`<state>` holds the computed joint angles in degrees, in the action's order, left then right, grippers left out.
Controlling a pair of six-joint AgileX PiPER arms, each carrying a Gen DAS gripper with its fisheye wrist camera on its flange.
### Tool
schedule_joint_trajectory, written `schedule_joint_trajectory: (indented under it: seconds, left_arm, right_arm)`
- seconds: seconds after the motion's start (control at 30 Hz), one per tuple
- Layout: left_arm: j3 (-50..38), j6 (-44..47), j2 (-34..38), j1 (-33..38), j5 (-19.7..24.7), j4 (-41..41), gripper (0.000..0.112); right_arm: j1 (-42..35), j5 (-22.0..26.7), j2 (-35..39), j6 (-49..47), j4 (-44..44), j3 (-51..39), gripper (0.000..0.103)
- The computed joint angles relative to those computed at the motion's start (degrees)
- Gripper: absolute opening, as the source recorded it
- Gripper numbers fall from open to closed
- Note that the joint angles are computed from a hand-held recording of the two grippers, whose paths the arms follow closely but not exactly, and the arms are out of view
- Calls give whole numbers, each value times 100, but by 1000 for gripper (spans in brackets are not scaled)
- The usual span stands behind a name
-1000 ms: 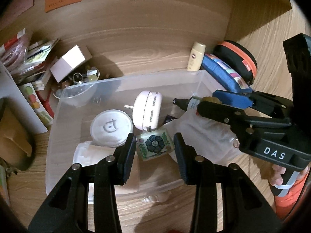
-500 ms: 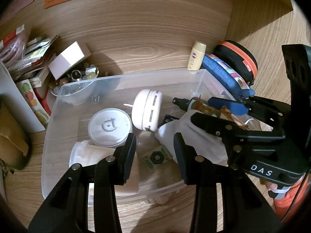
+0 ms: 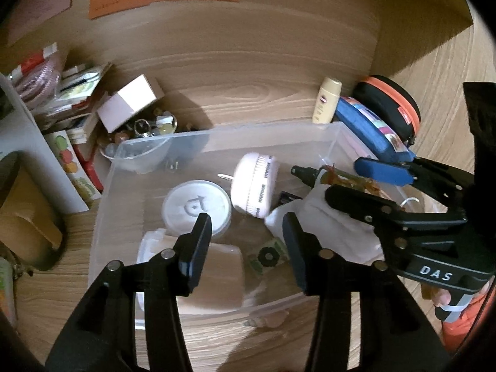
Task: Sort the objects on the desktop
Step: 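Lower the tag and gourd into the bin and open both tools, then withdraw both tools toward the red pouch and the seashell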
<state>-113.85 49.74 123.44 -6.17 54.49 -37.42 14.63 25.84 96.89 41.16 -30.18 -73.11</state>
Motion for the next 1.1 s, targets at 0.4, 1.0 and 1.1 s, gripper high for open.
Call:
schedule_joint_trajectory:
  seconds: [0.4,1.0,1.1]
  left_arm:
    - [592,284,-480,114,-548,-237,64]
    - [2146,864,-1588,365,-1557,-427,97]
    - [2383,1000,-1762,420,-1596,-518,98]
  right_arm:
    - [159,-159,-298,1263,-1231,286,73]
    - [405,-85,-999,2439,-2134,768,90]
    - [594,-87,-1330,2947,-2553,1077,101]
